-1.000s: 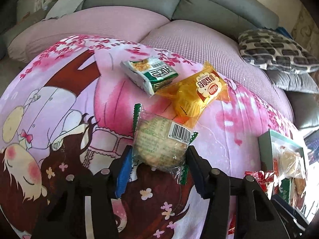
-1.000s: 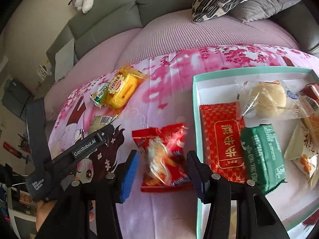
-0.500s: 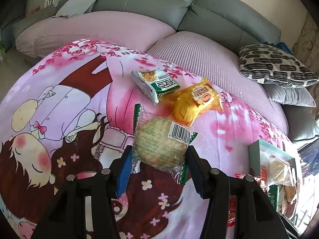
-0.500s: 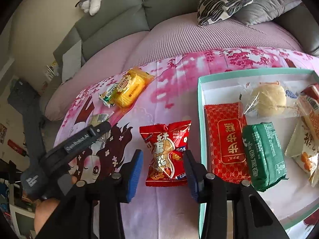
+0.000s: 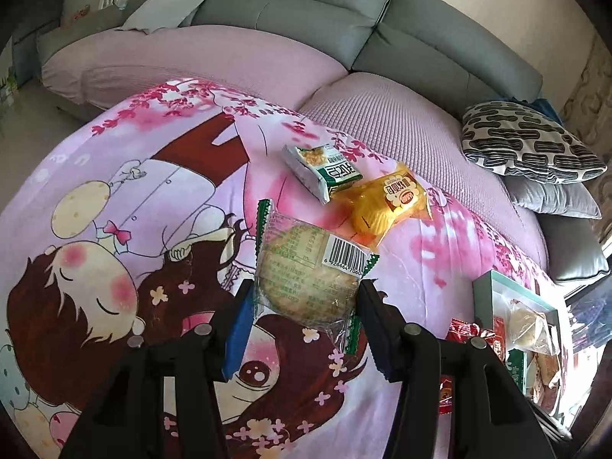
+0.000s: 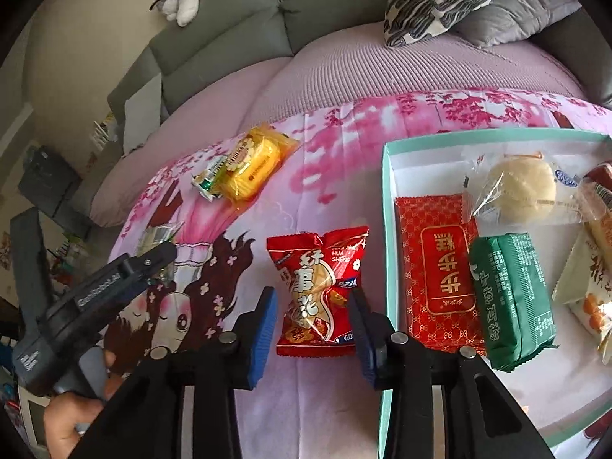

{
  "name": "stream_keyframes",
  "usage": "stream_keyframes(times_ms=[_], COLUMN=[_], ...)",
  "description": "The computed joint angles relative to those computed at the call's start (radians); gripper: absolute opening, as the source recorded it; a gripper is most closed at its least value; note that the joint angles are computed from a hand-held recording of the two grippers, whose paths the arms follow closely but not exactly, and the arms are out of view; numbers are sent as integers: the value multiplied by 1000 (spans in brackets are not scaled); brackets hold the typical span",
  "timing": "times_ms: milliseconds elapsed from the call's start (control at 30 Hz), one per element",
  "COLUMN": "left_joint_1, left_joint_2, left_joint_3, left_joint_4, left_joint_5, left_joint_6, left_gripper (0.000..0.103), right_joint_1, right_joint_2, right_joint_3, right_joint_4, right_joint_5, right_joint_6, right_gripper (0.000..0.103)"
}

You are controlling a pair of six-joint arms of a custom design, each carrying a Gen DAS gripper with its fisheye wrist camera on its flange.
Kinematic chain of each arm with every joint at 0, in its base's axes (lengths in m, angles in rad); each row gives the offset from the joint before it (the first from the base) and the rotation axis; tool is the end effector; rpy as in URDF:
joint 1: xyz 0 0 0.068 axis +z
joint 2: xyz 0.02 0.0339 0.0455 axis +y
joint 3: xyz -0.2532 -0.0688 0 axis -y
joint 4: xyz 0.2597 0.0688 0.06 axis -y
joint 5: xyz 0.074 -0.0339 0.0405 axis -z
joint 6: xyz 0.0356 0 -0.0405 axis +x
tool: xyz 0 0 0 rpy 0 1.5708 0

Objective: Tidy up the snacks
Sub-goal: 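Lift the red packet and biscuit packet off the bed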

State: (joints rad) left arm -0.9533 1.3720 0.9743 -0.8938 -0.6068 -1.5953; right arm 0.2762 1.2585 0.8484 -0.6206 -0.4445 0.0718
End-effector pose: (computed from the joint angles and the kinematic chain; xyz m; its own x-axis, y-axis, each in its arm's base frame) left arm 0.1677 -0.2012 0.2172 -0.5649 -0.6228 -0.5412 -0.5706 0.7687 -0.2890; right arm 0.2449 0.0853 0.2149 -0.8560 -0.1753 -0.4864 -0.3986 0.8230 0.4047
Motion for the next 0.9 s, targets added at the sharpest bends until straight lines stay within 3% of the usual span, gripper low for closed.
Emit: stream_keyframes(times_ms=[467, 767, 900], left_joint_1=[5, 7, 6], left_joint_2=[-2, 25, 36], left_joint_3=[-15, 5, 15], left_joint_4=[43, 49, 52], left_joint_5=[17, 26, 28], left_joint_6=[16, 39, 52], left_gripper=[55, 55, 55], right_joint_1=[59, 93, 83], right_joint_2=[45, 37, 35], right_joint_3=[-33, -40, -43], right_joint_4=[84, 98, 98], right_joint_5=[53, 103, 96], right_joint_6=[21, 19, 14], right_gripper=[50, 51, 46])
